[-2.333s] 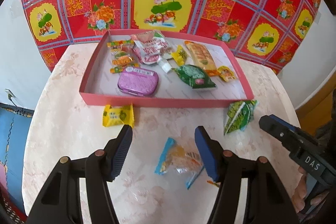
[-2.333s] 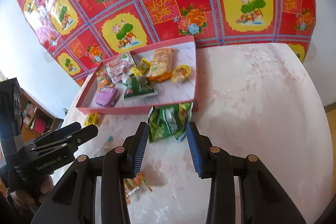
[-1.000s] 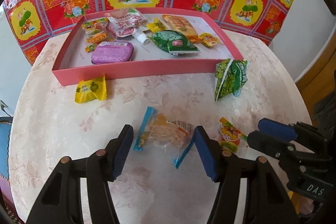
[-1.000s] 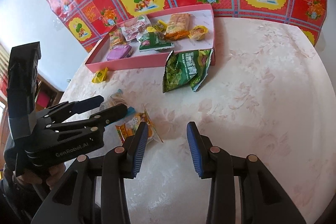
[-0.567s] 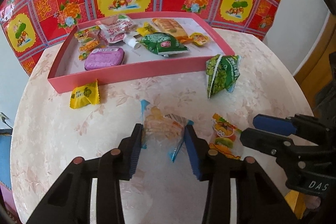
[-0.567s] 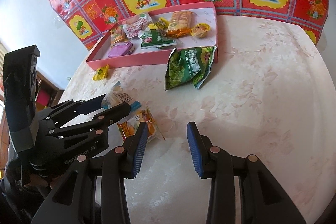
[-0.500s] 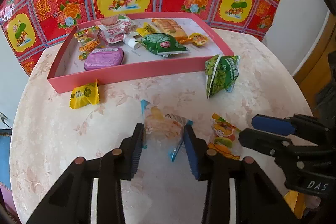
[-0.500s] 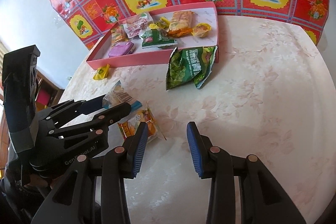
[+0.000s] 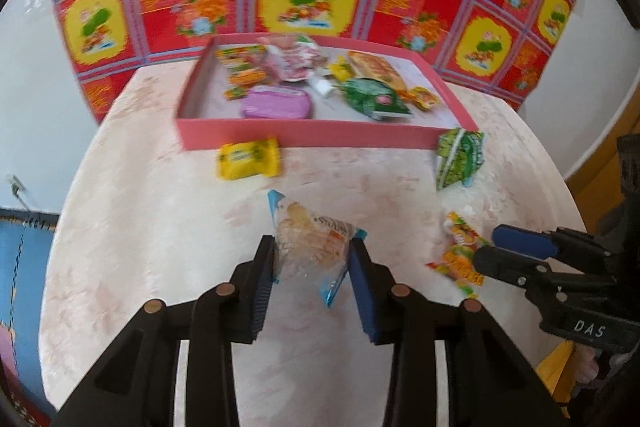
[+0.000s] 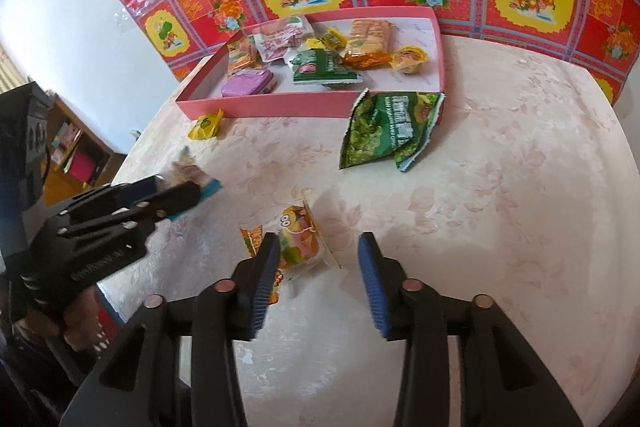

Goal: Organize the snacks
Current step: 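Grasp the clear wrapper bag with the left gripper while the right grasps the rainbow candy pack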

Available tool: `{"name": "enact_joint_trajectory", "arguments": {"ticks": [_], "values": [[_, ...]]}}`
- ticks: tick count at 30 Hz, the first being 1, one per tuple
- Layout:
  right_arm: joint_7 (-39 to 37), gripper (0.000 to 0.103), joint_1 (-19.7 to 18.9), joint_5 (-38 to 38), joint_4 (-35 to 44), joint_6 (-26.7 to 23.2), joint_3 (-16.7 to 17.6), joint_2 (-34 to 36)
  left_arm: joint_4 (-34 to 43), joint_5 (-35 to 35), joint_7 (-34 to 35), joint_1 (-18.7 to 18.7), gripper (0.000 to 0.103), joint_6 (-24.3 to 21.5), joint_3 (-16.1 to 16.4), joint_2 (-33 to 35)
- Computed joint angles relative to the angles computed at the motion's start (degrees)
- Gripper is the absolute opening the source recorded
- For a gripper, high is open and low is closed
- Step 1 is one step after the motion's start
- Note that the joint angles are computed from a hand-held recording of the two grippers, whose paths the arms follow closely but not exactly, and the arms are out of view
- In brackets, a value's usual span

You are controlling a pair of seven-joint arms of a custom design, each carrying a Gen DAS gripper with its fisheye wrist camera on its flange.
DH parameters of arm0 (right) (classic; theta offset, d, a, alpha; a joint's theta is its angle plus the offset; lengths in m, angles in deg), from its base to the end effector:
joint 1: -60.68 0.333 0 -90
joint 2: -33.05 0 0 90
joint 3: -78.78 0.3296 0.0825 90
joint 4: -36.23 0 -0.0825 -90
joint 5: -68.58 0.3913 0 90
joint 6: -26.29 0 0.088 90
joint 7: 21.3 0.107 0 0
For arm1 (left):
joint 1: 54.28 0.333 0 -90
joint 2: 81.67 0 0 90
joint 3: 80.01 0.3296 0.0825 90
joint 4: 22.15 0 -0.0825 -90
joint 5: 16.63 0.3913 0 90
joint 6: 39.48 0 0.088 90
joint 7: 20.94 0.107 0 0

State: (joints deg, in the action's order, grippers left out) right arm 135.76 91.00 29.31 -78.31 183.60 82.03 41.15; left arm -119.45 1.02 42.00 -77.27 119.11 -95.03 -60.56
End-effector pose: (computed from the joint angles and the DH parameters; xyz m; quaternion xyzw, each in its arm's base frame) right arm 0.5121 0.3685 0.4609 -0.6515 0.6716 -0.1856 0.3002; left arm 0.5693 -0.4289 0.4792 -0.5227 0.7753 -0.3276 0.1358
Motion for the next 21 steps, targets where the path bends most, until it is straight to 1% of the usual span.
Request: {"name": "enact_joint_trajectory", "arguments": {"ticks": [5,8,12,16,21], "values": [[-2.7,0.050,0.6,0.3,1.8,-1.7,0.3,1.3,-4.7,0.7,-3.0,0.8,0.038,1.6,1.3,-3.3],[-4.9,0.051,1.2,1.2,3.1,-2.7,0.3,2.4,-6.0,1.2,-4.3,1.4,0.038,1.8,1.5,-4.2],[-5.3,0.052,2.2,0.8,4.4,-3.5,-0.3,3.4,-7.1,1.3,-5.3,2.1,0.038,2.1,1.5,-4.7],[-6.9,0.053,2.5,2.3,5.3,-3.9,-0.5,4.2,-7.6,0.6,-4.9,2.8,0.038,2.4,0.9,-4.7],[-8.5,0.053,3.5,3.3,7.2,-5.9,-0.9,5.7,-7.7,-0.5,-3.3,3.4,0.038,2.3,0.2,-4.6]]}}
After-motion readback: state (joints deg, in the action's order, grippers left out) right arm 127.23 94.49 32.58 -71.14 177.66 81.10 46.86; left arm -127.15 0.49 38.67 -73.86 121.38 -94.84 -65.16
